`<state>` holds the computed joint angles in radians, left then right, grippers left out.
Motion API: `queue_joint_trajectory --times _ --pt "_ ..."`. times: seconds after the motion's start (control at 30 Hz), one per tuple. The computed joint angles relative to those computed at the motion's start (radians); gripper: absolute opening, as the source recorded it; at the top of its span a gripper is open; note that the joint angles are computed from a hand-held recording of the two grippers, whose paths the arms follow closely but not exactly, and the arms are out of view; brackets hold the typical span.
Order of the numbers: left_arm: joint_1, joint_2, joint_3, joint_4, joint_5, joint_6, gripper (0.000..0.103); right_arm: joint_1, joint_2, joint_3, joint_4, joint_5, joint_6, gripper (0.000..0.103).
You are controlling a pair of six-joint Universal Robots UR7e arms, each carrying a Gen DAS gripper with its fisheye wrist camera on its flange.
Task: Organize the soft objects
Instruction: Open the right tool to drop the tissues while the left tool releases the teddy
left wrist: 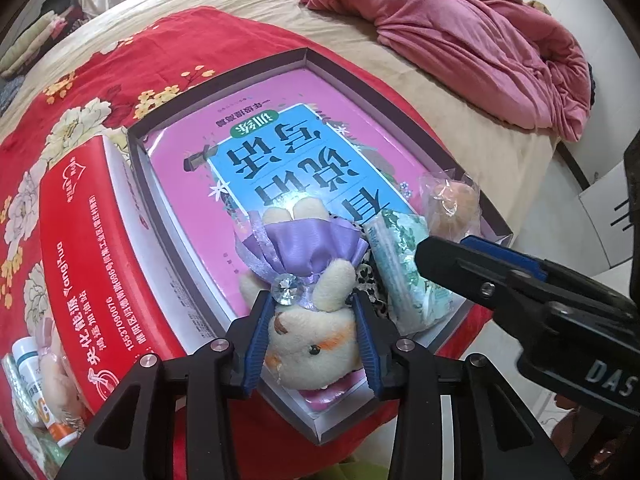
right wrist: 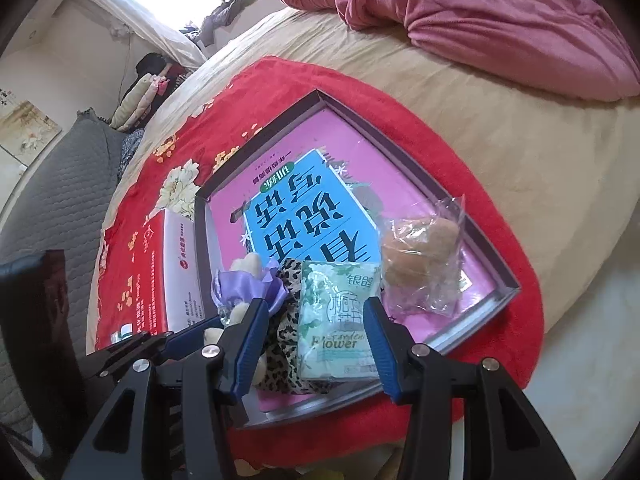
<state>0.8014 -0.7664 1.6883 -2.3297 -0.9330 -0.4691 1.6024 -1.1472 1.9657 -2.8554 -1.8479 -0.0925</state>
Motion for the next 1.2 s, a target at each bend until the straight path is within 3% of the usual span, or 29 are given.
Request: queue_joint_trajectory --times 0.3,0.53,1.1,1.2 --pt "0.004 -0.001 0.000 -0.017 -0.017 -0.005 0.044 0.035 -0.030 0.009 -0.011 -0.066 -0.033 0.055" --pt "0.005 -0.003 0.001 -0.017 -0.022 -0.006 0.047 0.041 -0.039 0.009 -0.014 -0.070 -0.042 0.055" --pt "-0.023 -0.041 0.034 -0.029 0.002 -0.011 0.069 0.045 -0.049 0.012 -0.014 -0.112 -0.027 0.056" --pt "-0.032 -0.054 0.043 -0.023 0.016 -0.018 0.073 0.050 -0.053 0.015 -0.020 -0.124 -0.026 0.065"
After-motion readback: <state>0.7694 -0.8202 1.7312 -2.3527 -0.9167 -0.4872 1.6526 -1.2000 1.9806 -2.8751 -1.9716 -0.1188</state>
